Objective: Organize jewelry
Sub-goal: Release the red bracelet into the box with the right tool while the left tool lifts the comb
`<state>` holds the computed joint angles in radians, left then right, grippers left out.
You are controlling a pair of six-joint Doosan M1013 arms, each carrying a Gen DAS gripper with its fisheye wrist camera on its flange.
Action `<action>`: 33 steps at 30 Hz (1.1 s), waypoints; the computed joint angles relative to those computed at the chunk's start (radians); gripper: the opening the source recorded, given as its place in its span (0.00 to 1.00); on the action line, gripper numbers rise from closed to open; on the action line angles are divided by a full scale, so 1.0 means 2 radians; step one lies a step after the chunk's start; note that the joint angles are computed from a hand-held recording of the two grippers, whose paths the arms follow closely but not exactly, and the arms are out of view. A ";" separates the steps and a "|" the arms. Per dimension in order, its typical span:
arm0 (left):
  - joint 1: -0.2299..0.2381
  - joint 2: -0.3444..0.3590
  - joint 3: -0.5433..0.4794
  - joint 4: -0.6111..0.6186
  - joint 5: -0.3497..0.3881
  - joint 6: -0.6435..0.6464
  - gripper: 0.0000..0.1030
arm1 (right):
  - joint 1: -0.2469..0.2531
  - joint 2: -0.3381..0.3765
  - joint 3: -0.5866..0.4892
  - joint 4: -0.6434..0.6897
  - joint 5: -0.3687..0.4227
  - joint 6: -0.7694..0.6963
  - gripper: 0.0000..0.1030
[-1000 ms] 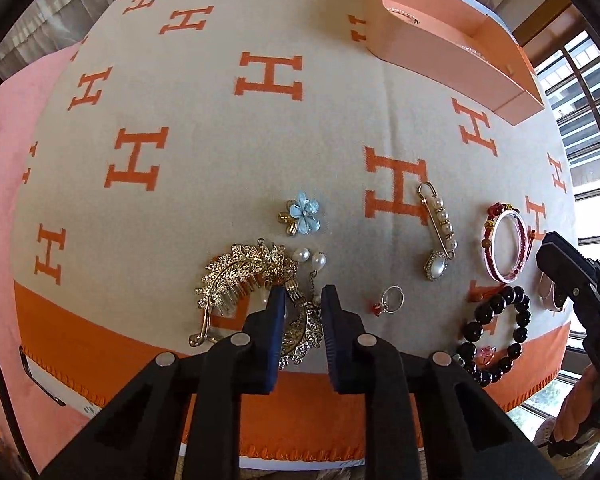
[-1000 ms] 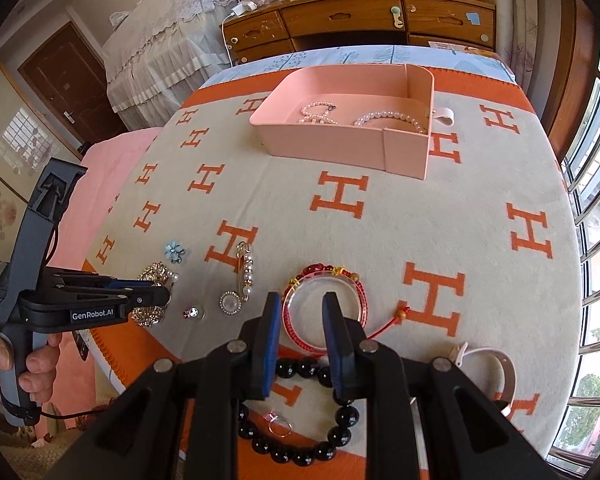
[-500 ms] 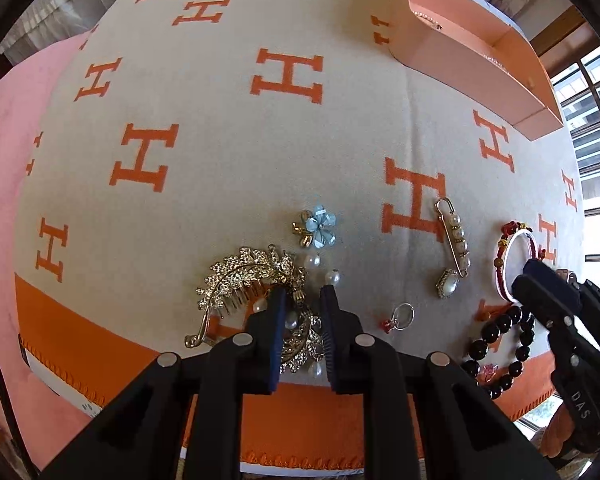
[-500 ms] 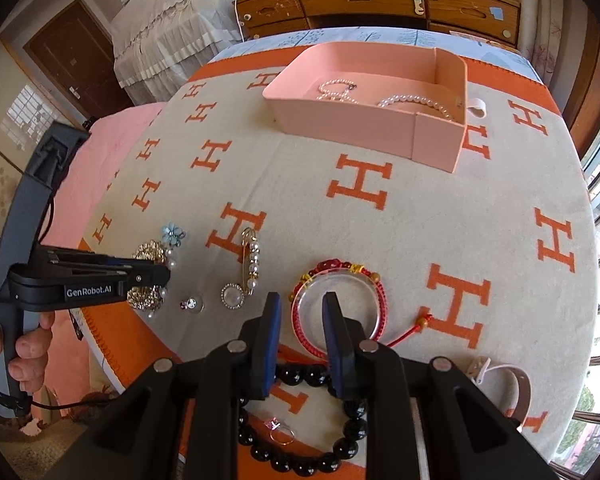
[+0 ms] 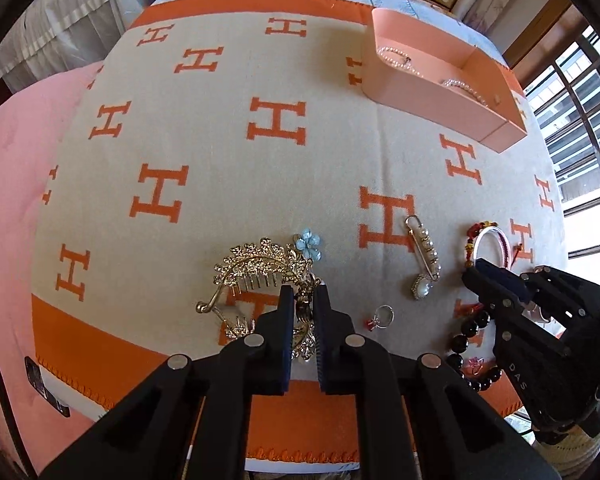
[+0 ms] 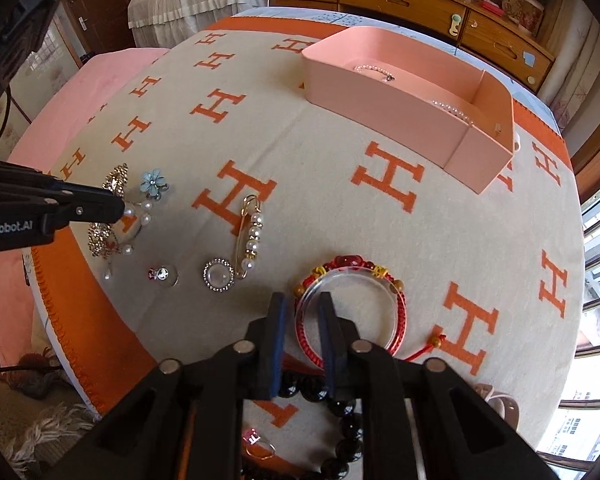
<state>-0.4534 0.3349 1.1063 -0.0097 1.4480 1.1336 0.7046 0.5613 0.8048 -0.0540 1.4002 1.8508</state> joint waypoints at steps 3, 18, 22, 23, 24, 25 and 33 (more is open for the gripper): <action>-0.003 -0.004 -0.008 0.007 -0.008 0.006 0.07 | -0.005 -0.007 0.010 0.012 -0.014 0.015 0.07; -0.012 0.044 -0.145 0.056 -0.032 0.038 0.07 | -0.028 -0.013 -0.058 -0.029 -0.084 0.100 0.07; -0.016 0.083 -0.216 0.057 -0.030 0.046 0.07 | -0.045 0.007 -0.097 -0.014 -0.095 0.129 0.07; -0.016 0.093 -0.234 0.055 -0.030 0.050 0.07 | -0.049 0.012 -0.105 -0.010 -0.098 0.134 0.07; -0.016 0.104 -0.252 0.047 -0.028 0.056 0.07 | -0.052 0.017 -0.113 -0.008 -0.100 0.138 0.07; -0.015 0.116 -0.270 0.035 -0.023 0.062 0.07 | -0.055 0.025 -0.124 -0.005 -0.098 0.139 0.07; -0.009 0.212 -0.401 -0.006 0.023 0.081 0.07 | -0.077 0.080 -0.184 0.041 -0.060 0.133 0.07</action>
<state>-0.4714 0.7588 0.3036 -0.0209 1.4940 1.2959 0.5507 0.7213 0.4377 0.0277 1.2800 2.1175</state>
